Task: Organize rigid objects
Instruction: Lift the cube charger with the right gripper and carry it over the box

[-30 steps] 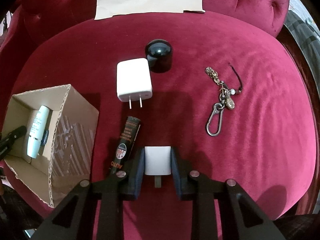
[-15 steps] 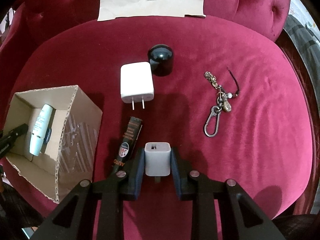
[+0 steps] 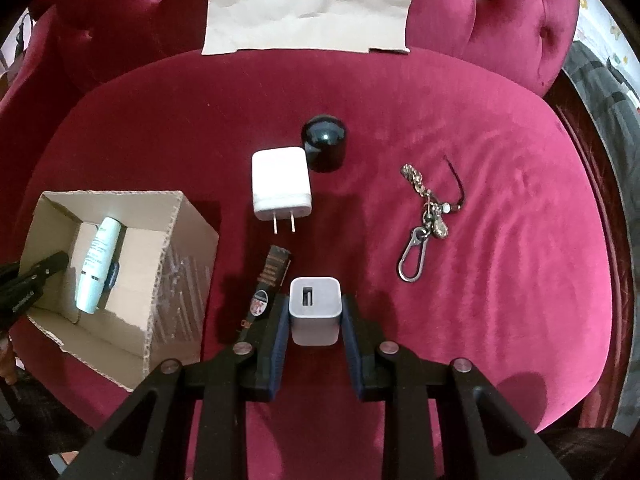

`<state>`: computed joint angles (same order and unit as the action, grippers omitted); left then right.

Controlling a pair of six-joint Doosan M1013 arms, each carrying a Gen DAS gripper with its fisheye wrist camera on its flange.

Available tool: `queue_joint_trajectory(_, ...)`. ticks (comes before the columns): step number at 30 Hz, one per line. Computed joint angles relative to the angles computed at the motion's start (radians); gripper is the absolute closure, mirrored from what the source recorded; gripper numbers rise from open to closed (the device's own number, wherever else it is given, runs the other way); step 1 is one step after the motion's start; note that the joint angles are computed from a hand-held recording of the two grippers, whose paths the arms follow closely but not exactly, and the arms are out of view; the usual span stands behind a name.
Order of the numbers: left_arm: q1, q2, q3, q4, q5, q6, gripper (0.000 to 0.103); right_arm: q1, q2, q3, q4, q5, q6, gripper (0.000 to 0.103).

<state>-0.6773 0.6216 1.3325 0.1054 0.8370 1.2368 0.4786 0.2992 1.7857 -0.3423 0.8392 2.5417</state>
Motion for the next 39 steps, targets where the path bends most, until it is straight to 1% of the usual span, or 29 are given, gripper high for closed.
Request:
queue_joint_trajectory(13,0.000,0.000,-0.003,0.001,0.003,0.001,0.098,0.009,-0.007,-0.047,0.011,0.037,-0.034,0.076)
queue_joint_trajectory(20,0.000,0.000,-0.002,0.001,0.003,0.001,0.098,0.027,-0.008,-0.081,0.017,0.053,-0.055,0.076)
queue_joint_trajectory(39,-0.001,-0.001,-0.005,0.000,0.006,0.000,0.098,0.057,0.036,-0.161,0.045,0.053,-0.160,0.076)
